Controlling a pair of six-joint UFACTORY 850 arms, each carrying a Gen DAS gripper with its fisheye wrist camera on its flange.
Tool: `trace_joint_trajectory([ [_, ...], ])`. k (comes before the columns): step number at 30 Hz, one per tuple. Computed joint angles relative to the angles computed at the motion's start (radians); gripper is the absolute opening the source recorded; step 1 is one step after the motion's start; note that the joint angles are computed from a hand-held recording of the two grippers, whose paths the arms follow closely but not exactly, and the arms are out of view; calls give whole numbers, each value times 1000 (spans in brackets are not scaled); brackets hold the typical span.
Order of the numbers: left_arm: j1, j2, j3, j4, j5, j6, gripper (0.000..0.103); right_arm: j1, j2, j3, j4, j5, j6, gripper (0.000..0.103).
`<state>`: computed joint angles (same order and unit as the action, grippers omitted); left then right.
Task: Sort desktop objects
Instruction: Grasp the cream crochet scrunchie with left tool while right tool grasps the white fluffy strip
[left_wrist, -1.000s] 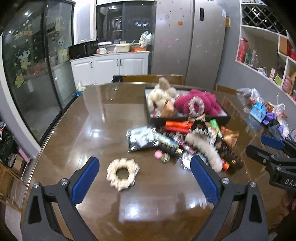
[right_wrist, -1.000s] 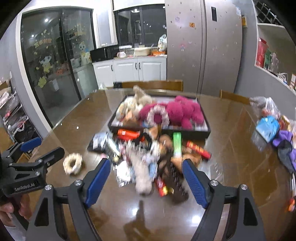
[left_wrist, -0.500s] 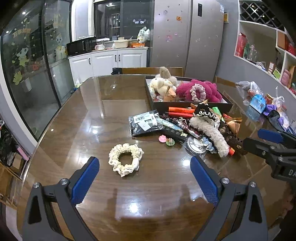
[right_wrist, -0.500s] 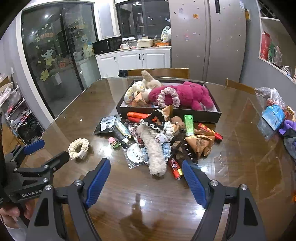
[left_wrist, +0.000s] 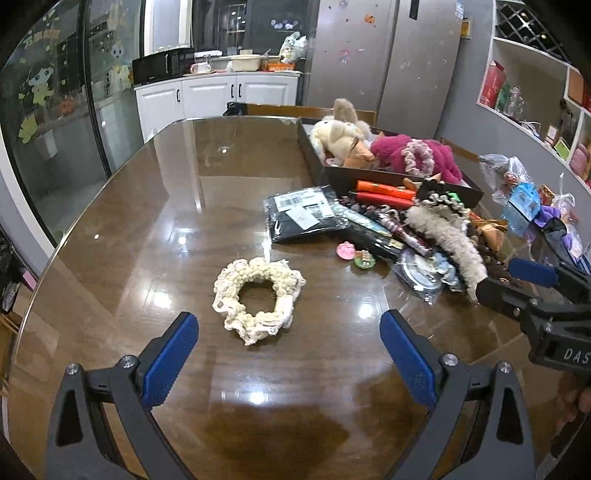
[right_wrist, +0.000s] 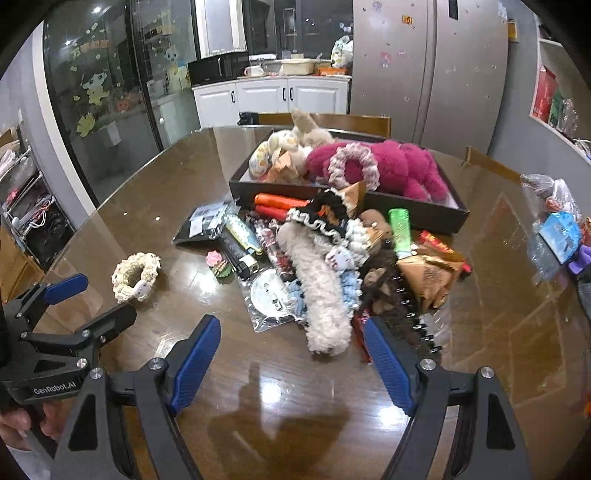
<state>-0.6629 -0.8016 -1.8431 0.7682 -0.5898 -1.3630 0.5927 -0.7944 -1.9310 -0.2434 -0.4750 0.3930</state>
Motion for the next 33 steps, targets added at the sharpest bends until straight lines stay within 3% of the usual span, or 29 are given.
trace_joint_trajectory([
  [17,52,-99,-119,-204,30,202,100,-34,-126,-140,122,-65,-51,82],
  [30,40,-177,-232,-181,-87,247,98,-28,-181,-206,1,-79,29,79],
  [31,39,-179,-235,-176,-93,247,96,-28,-179,-202,-12,-74,41,71],
  [32,37,-177,-233,-160,-93,237,86,-28,-178,-200,-29,-74,59,59],
  [33,33,-177,-234,-137,-106,221,70,-31,-174,-196,-27,-70,66,55],
])
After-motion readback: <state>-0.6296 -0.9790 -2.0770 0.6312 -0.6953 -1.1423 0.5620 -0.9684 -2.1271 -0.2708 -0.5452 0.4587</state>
